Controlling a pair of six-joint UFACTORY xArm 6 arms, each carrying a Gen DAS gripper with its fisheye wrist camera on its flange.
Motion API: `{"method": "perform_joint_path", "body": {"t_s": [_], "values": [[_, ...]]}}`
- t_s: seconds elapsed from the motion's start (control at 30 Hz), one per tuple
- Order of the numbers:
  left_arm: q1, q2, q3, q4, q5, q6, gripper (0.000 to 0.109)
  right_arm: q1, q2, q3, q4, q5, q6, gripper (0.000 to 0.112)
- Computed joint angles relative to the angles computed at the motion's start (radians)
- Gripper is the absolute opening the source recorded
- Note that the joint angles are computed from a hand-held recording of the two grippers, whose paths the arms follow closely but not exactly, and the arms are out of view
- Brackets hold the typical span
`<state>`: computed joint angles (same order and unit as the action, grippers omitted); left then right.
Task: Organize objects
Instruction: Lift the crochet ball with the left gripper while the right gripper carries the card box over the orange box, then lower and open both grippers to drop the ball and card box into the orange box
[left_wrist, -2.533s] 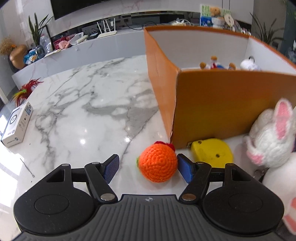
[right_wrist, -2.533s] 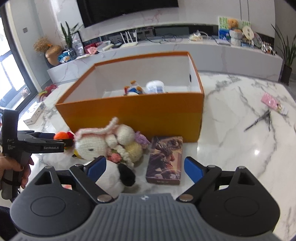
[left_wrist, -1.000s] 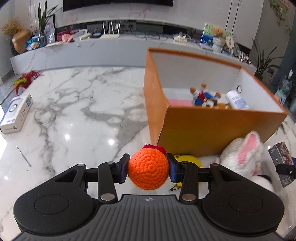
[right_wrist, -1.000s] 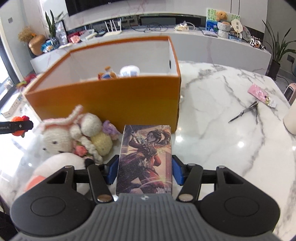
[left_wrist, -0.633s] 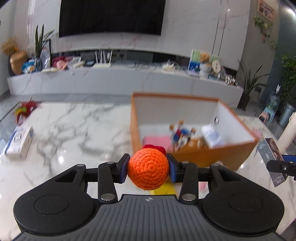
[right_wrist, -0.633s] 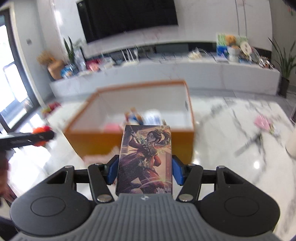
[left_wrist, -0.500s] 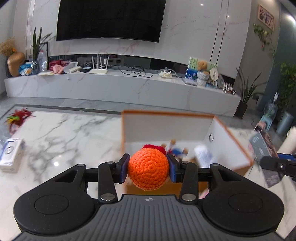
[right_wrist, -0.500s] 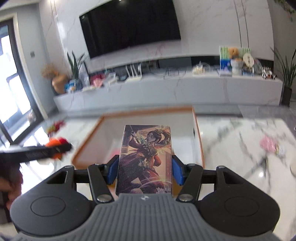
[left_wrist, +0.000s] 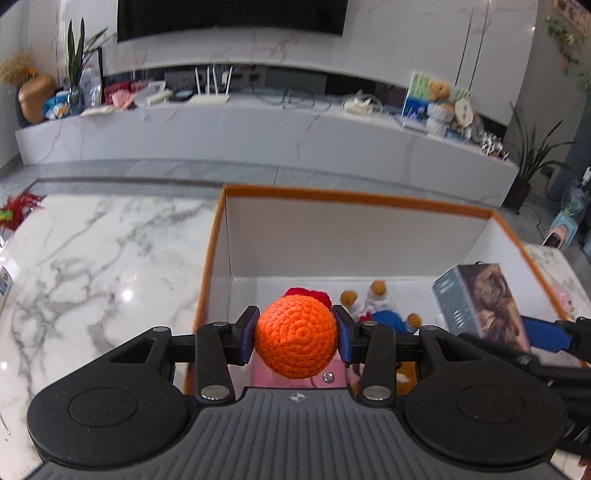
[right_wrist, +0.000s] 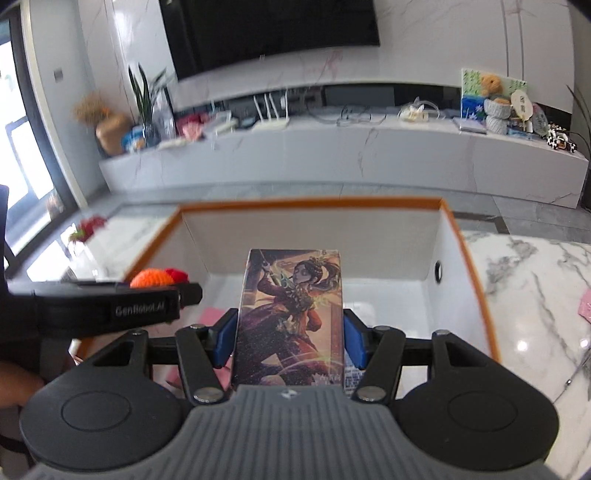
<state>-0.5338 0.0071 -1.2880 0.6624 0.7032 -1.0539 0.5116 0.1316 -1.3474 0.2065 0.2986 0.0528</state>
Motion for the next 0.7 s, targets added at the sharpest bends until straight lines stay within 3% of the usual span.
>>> {"method": "perform_joint_path", "body": {"t_s": [0.23, 0.3, 0.5, 0.7], "values": [[-0.066, 0.083, -0.105, 0.077, 0.159, 0.017, 0.049, 0.004, 0.047, -0.048, -0.129, 0.061, 0.045, 0.060], [-0.070, 0.091, -0.115, 0.080, 0.165, 0.018, 0.049, 0.002, 0.047, -0.051, -0.162, 0.084, 0.070, 0.060], [-0.031, 0.054, -0.070, -0.035, 0.041, 0.033, 0.049, -0.005, 0.048, -0.049, -0.132, 0.101, 0.064, 0.060], [-0.039, 0.116, -0.135, -0.141, 0.123, 0.138, 0.049, 0.003, 0.050, -0.059, -0.106, 0.124, 0.046, 0.060]]}}
